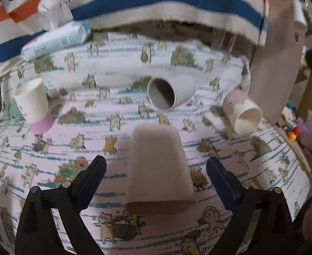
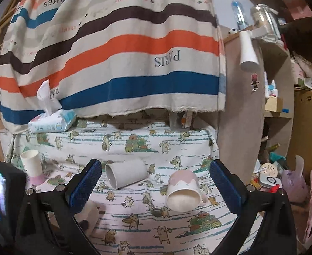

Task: Flip cup upside down
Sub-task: 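Lift the beige cup with the left tool, stand it on the table, open, then bring the right tool to the standing beige cup and grasp it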

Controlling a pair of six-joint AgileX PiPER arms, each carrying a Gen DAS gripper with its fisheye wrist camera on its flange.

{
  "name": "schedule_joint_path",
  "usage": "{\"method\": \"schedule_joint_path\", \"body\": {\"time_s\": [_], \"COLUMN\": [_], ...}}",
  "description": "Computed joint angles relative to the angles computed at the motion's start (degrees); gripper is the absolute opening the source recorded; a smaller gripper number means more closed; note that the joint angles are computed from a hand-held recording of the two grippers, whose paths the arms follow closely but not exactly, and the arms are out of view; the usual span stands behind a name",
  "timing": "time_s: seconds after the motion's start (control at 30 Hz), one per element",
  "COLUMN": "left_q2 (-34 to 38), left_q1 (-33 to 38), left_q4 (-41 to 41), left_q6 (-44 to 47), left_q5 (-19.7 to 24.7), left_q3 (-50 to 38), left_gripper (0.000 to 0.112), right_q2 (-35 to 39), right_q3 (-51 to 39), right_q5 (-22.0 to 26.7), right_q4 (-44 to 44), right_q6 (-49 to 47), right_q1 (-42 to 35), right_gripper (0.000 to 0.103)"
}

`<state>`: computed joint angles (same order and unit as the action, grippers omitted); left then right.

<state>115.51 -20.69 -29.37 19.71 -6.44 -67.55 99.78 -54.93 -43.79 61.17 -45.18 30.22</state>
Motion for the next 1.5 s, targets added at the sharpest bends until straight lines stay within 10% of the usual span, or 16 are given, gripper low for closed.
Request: {"method": "schedule_joint_path", "body": {"time_s": [0.2, 0.7, 1.3, 1.5], "left_q2": [-6.15, -0.90, 0.41, 0.61], "left_q1": [4.80, 12.79, 18.54, 16.39], "left_q4": [29.78, 25.67, 40.67, 36.20], "left_q6": [-29.30, -16.89, -32.34, -26.79], "left_q5": [-14.45, -63.02, -36.40, -33.15], "left_q3": [12.11, 25.86, 14.42, 13.22], "left_gripper": [0.098, 0.102, 0.102, 0.102], "right_q2": [0.46, 1.85, 9.04, 8.63], "right_q3": [-0.55, -5.43, -16.01, -18.65], "right_q5": [0.81, 7.46, -0.96, 12.00], "right_q4": [0.83, 2.27, 22.23, 29.38], "right_q6": [-1.10, -4.46, -10.98, -18.84], "right_q1": [0.96, 6.32, 9.09, 3.89], "right_gripper": [0.102, 0.102, 0.102, 0.102]}}
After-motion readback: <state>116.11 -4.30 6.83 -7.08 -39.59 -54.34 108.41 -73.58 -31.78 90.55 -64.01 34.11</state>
